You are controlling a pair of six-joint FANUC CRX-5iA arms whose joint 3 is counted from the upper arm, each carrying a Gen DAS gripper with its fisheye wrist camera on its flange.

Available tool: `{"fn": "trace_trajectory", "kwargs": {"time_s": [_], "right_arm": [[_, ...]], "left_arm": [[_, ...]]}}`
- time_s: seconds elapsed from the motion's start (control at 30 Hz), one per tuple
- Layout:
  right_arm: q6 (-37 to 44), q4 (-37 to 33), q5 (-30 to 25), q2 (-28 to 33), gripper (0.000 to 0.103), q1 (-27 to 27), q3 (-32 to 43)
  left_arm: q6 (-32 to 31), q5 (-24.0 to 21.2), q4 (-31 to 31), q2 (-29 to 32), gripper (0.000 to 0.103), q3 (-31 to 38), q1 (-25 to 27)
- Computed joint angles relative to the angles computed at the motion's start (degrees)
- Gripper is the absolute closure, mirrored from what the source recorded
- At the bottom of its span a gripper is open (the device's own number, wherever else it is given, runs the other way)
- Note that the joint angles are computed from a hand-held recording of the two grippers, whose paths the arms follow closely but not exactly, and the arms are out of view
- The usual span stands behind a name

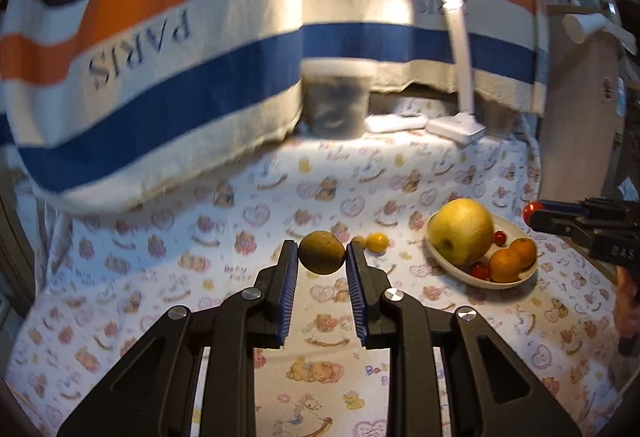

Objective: Organize fruits
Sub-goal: 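Carry the brown fruit in the left tool and tomato in the right tool over the plate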

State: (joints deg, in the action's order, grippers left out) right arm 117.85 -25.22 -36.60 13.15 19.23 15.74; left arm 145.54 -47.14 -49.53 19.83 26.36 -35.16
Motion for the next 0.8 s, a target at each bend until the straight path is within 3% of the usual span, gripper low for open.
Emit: {"fn": "trace_trajectory", "kwargs": {"time_s": [0.1, 0.17, 0.4, 0.5, 0.63, 0.8], "right_arm": [[0.6, -1.7, 1.8, -1.2, 0.076, -1.6, -1.0], [-0.1, -2.6, 3.1, -1.6, 0.076, -2.9, -1.2], [-2.8, -3.7, 6.0, -0.9, 0.076, -5.3, 0.1], [-2.7, -4.1, 7.2, -0.8, 0.076, -5.5, 0.0], [-2.8, -5.1, 7.2, 0.7, 0.076, -6.1, 0.7], [-5.5, -3.5, 4.4, 3.5, 0.076, -6.7, 2.8]], "left_arm": [[-3.0, -0.3, 0.1, 0.5, 0.08, 1.9, -0.6], [-6.8, 0.8, 3.3, 1.0, 0.08, 3.5, -0.1], [-26.6, 4.8, 24.4, 8.3, 0.08, 13.2, 4.1], [-35.4, 1.2, 33.6, 14.7, 0.079, 20.7, 5.3], [-41.5, -6.3, 43.2, 23.8, 0.079, 31.3, 6.5], [-44.2, -14.1, 48.3, 32.4, 0.079, 42.5, 7.0]]}}
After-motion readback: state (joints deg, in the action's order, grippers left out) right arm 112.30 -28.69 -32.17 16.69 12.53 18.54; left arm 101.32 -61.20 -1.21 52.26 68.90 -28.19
